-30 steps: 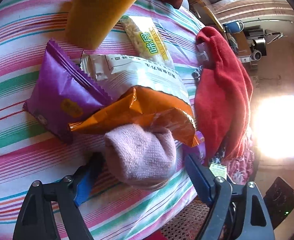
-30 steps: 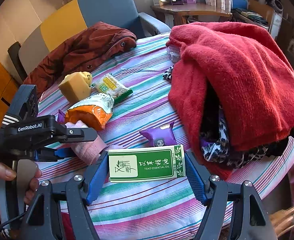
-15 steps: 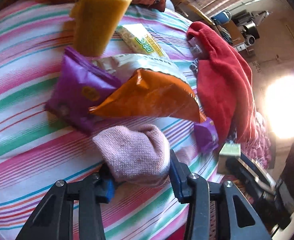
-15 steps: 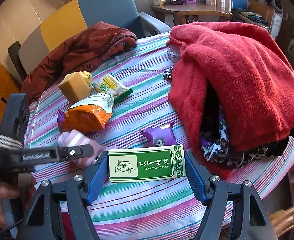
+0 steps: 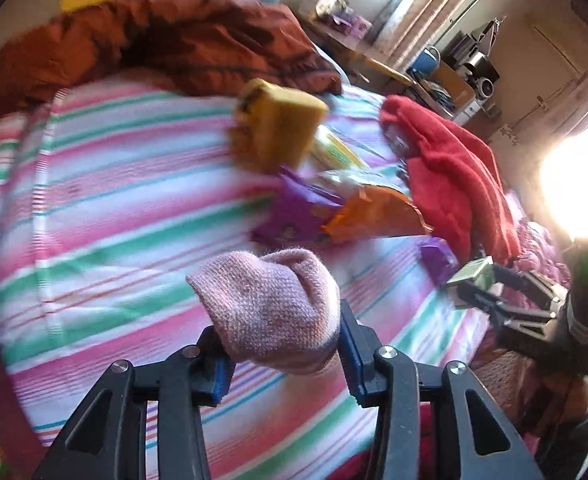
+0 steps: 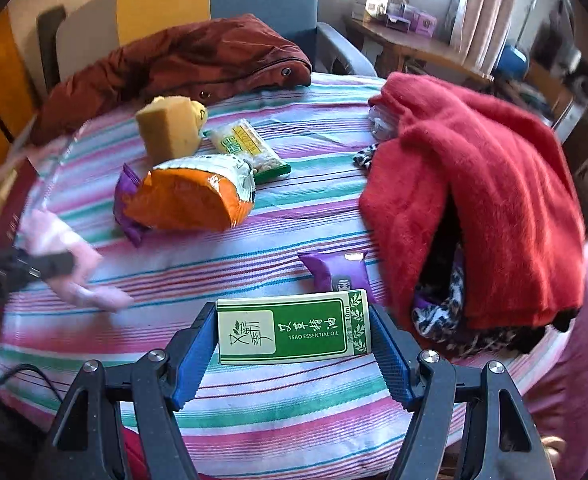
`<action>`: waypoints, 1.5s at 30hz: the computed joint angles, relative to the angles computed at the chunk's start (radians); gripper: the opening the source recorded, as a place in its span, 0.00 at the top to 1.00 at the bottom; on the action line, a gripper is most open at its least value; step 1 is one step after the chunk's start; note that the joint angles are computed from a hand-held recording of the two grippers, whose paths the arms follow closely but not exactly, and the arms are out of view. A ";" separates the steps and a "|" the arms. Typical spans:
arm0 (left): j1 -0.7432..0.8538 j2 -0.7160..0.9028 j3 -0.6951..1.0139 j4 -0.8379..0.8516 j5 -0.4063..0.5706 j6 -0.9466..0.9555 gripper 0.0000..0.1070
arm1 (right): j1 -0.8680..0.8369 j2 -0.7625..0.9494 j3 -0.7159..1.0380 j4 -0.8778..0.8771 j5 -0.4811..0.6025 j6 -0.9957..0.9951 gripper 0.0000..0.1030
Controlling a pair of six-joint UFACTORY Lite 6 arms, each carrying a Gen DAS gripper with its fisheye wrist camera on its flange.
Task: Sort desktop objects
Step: 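Grasp the pink sock with the left tool while the right tool holds the green box, then carry the pink sock and green box over the gold tray with both tools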
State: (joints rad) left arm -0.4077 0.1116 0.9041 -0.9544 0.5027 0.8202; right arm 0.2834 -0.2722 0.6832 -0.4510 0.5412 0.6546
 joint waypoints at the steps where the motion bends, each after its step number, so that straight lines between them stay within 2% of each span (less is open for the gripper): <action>1: 0.025 -0.033 -0.029 0.002 -0.007 0.022 0.58 | 0.012 -0.002 0.000 -0.027 0.011 0.024 0.29; 5: 0.133 -0.196 -0.146 0.019 -0.028 0.099 0.58 | 0.077 0.007 0.006 -0.145 0.072 0.151 0.29; 11: 0.319 -0.388 -0.226 0.059 -0.015 0.179 0.58 | 0.175 0.054 0.038 -0.244 0.169 0.275 0.29; 17: 0.518 -0.454 -0.242 0.020 0.043 0.310 0.58 | 0.305 0.098 0.096 -0.271 0.264 0.341 0.29; 20: 0.613 -0.459 -0.242 0.002 0.077 0.364 0.58 | 0.344 0.105 0.144 -0.234 0.238 0.343 0.29; 25: 0.782 -0.458 -0.237 -0.030 0.166 0.457 0.58 | 0.474 0.231 0.288 -0.232 0.190 0.413 0.29; 32: 1.029 -0.435 -0.208 -0.063 0.283 0.586 0.58 | 0.603 0.464 0.536 -0.101 -0.009 0.397 0.29; 38: 1.208 -0.379 -0.168 -0.081 0.366 0.671 0.58 | 0.699 0.682 0.763 -0.065 -0.053 0.411 0.29; 45: 1.381 -0.248 -0.080 -0.078 0.433 0.714 0.58 | 0.772 0.822 0.973 -0.026 -0.046 0.381 0.29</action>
State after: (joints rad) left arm 0.9730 -0.1364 0.8238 -1.0329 0.9354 1.5341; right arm 1.0549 0.5501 1.6565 -0.4770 0.4948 1.0354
